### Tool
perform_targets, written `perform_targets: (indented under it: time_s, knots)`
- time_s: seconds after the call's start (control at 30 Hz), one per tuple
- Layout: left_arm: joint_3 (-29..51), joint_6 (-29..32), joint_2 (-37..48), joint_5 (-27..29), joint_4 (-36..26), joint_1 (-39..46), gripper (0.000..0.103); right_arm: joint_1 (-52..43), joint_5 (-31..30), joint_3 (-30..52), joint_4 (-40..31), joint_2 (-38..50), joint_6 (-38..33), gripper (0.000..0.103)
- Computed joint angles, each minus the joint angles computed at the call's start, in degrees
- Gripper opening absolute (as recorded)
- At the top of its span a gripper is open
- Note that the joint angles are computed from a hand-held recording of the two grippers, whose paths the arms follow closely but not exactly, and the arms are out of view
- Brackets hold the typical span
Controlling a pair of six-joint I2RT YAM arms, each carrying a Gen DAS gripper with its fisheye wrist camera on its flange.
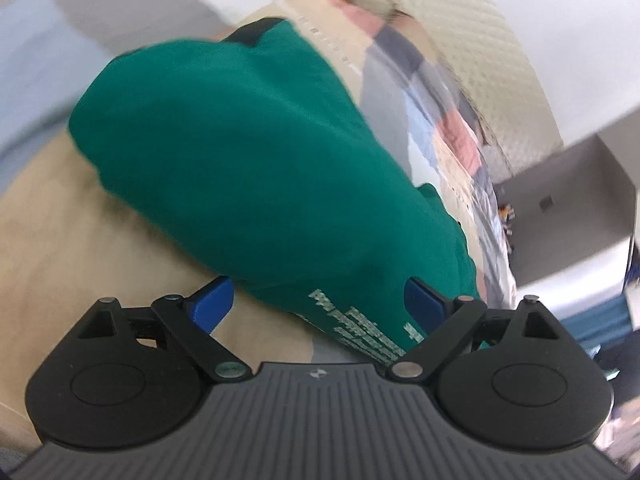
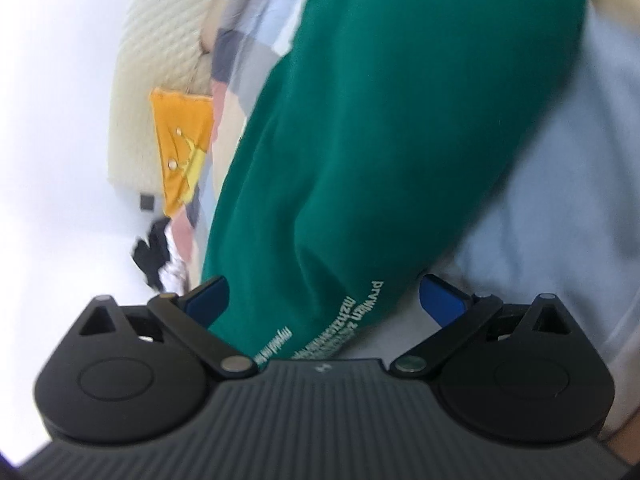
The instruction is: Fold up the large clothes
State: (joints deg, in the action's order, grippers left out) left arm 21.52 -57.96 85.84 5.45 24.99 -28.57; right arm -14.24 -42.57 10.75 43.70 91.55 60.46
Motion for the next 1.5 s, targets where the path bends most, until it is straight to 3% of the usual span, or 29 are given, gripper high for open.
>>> perform_targets:
  time_s: [0.2,0.37,0.63,0.67,0.73,0.77,0.83,0.9,0.97,1.1,1.23,1.3,1.37,1.5]
  knots:
    - [-2.6,-5.7,4.0,3.0,8.1,4.4,0.095,1.7,2.5,0.9,12.1,9.0,10.5,0.103]
    - [-4.1,-12.0,9.9,8.5,15.9,8.5,0.095,-1.5,-0.5,-1.8,24.4,12.5,17.7,0.103]
    - [-9.8,-22.5,23.9,10.3,46.6,13.0,0.095,-4.5,2.8,-7.5,29.1,10.0,20.7,0.103]
    - [-8.9,-21.7,25.0,10.8,47.1,13.3,0.095,-4.5,3.7,-7.6,27.2,8.3,20.0,0.103]
    - [-6.1,-20.0,24.4,10.5,41.2,13.4,0.095,-3.7,6.4,-8.4,26.0,6.5,18.3,0.103]
    - [-5.3,-20.4,25.8,10.8,41.7,13.6,0.096,-3.0,7.5,-8.4,24.3,5.3,16.5,0.103]
    - [-3.9,-21.4,27.9,10.4,42.5,13.8,0.096,-1.6,10.3,-7.3,15.5,0.4,12.6,0.093]
    - [-4.1,-21.8,28.8,10.1,44.0,14.0,0.096,-1.9,11.0,-6.8,9.9,-2.1,11.0,0.077]
    - [-4.1,-22.8,29.5,9.7,45.2,14.2,0.095,-1.1,11.9,-6.2,4.5,-4.6,8.5,0.070]
    - [-4.1,-23.6,29.2,7.6,44.2,13.7,0.089,-1.0,11.1,-5.2,-8.2,-12.6,-1.4,0.065]
    - [-0.9,-17.5,20.8,1.9,26.7,11.0,0.070,-3.3,9.9,-5.7,-16.8,-21.0,-5.5,0.047]
    - [-0.2,-14.3,17.8,-1.0,21.7,9.4,0.056,-1.7,11.9,-5.3,-19.7,-24.8,-7.4,0.035]
    - [-0.4,-10.7,14.1,-5.2,17.0,7.0,0.038,0.3,14.1,-5.6,-23.8,-31.7,-10.1,0.031]
    - [-1.7,-7.1,6.5,-11.9,10.7,3.0,0.022,-2.0,12.2,-6.8,-28.9,-41.6,-12.2,0.025]
